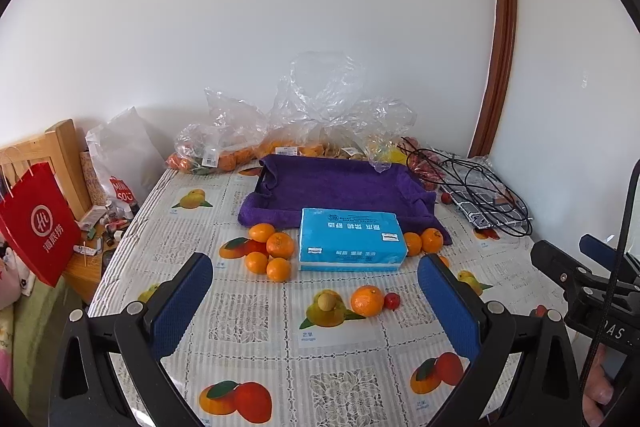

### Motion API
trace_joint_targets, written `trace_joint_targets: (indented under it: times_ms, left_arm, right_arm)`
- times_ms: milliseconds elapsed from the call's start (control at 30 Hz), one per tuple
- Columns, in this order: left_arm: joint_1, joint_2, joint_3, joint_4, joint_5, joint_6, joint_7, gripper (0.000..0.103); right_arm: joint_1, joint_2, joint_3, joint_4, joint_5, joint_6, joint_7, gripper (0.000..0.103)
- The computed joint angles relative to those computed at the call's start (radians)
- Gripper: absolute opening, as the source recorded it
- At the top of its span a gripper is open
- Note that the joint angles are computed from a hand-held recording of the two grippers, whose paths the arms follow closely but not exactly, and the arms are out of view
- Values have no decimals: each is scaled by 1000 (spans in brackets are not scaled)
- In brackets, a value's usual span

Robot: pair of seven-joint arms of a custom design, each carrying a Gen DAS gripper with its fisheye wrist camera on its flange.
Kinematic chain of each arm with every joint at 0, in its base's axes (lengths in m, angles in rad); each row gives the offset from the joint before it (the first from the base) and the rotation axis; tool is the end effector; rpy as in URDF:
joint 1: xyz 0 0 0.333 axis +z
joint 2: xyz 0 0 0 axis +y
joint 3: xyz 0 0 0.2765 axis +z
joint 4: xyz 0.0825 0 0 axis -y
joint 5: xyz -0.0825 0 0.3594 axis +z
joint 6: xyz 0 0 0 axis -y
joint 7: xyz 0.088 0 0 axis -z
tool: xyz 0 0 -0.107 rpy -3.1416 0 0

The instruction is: Organize fruits

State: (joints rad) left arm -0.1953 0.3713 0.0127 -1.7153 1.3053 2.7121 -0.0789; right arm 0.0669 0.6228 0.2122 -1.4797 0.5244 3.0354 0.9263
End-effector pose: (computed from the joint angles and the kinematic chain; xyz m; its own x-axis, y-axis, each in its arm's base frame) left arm 0.6344 -0.1528 0.3971 0.3514 -0.9340 0.0644 -0.4889 -0.2417 -0.8382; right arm 0.7030 0.1242 0.3989 0.3461 -0.9367 -0.0526 -0.5445 -0.1549 -0.8243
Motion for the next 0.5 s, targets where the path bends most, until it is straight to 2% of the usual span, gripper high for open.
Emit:
trace_joint_targets:
  times_ms: [100, 200, 300, 400, 500]
  left_arm:
    - [-4, 1, 0, 3, 1, -16, 8, 103]
    - [-2, 3, 0, 4, -2, -10, 3, 103]
    - [-2, 7, 0, 6, -8, -16, 11, 103]
    - [-3, 10, 3, 10, -5, -13, -5, 103]
    - [-5, 14, 4, 12, -1, -8, -7, 103]
  right_arm:
    - [-12, 0, 18, -2, 10, -3, -14, 102]
    - [4, -1, 0, -3, 1, 2, -5, 103]
    - [-8, 0, 15, -2, 8, -3, -13, 103]
    - [9, 2, -6, 2, -3, -6, -1, 102]
    - [3, -1, 5, -7, 1, 4, -6, 103]
